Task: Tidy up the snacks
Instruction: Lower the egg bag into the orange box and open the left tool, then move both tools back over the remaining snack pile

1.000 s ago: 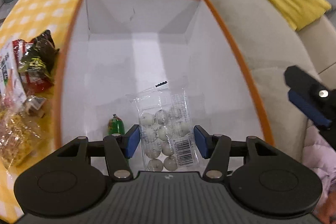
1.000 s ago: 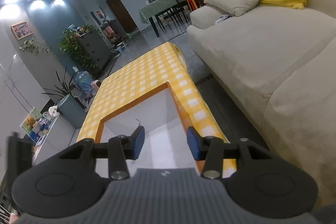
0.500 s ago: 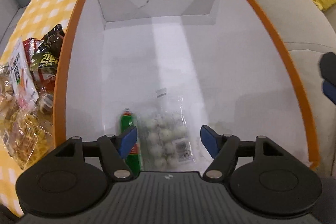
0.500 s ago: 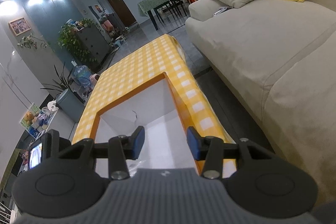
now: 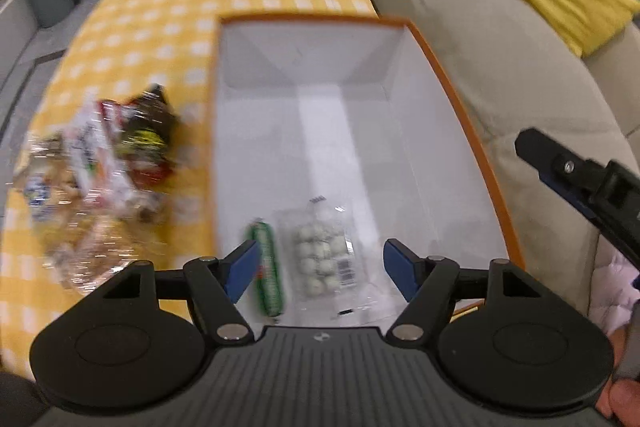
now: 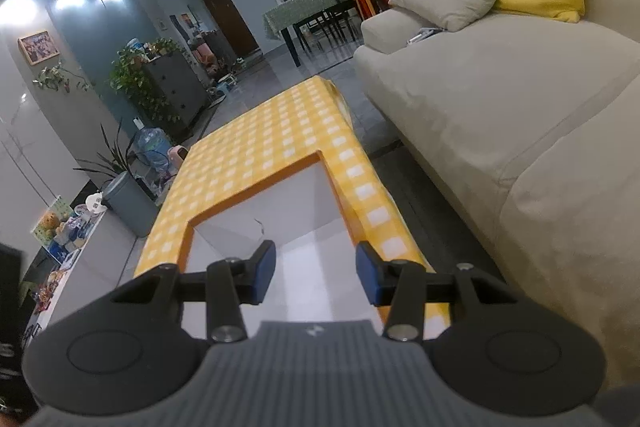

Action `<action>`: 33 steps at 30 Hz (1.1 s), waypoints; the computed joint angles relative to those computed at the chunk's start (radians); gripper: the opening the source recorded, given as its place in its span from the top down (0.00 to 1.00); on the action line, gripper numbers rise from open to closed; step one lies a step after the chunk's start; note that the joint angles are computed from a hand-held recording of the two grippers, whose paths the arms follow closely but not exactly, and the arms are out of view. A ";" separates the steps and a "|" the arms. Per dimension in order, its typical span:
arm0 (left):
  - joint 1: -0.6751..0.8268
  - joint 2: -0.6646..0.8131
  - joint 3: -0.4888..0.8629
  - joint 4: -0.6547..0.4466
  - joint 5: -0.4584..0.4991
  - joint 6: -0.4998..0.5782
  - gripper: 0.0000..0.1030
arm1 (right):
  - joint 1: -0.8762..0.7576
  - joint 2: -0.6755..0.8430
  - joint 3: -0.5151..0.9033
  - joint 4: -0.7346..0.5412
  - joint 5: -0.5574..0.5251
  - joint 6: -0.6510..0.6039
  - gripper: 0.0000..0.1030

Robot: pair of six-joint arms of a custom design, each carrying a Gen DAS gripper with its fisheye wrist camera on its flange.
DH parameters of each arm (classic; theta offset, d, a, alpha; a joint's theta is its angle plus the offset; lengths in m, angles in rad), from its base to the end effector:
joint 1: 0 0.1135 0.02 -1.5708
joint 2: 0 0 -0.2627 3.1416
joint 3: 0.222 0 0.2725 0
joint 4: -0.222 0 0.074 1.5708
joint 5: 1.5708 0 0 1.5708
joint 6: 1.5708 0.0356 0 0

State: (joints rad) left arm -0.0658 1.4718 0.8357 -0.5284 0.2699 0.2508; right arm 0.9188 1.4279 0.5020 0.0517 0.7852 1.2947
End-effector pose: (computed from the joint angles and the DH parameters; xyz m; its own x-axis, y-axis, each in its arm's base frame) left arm 0.2851 -0.0283 0.1658 -0.8461 0.2955 -0.4436 0.3907 0.9099 -0.1392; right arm 0.1741 0.1866 0.1211 -0.4029 0.5936 -0.6966 0.3696 0.8019 0.4695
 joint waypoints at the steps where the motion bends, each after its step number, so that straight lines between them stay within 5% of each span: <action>1: 0.036 -0.017 0.010 -0.019 0.018 0.017 0.18 | 0.007 -0.006 0.012 -0.010 0.005 -0.007 0.57; 5: 0.218 -0.041 0.054 -0.067 0.053 0.082 0.16 | 0.054 0.010 0.102 -0.040 0.015 -0.113 0.53; 8: 0.340 0.006 0.115 -0.083 0.049 0.130 0.16 | 0.090 0.061 0.190 -0.033 0.010 -0.197 0.39; 12: 0.468 0.063 0.145 -0.004 0.041 0.148 0.16 | 0.127 0.164 0.314 -0.005 -0.023 -0.276 0.04; 22: 0.646 0.342 0.341 0.020 0.081 0.123 0.16 | 0.171 0.502 0.680 -0.061 -0.114 -0.425 0.03; 33: 0.704 0.535 0.470 0.020 0.061 0.217 0.16 | 0.161 1.086 1.346 -0.399 -0.162 -0.594 0.03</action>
State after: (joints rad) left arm 0.6378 2.0065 1.3053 -0.5082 0.3305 0.4682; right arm 1.0799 2.5136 1.8475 -0.3474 0.6236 0.7006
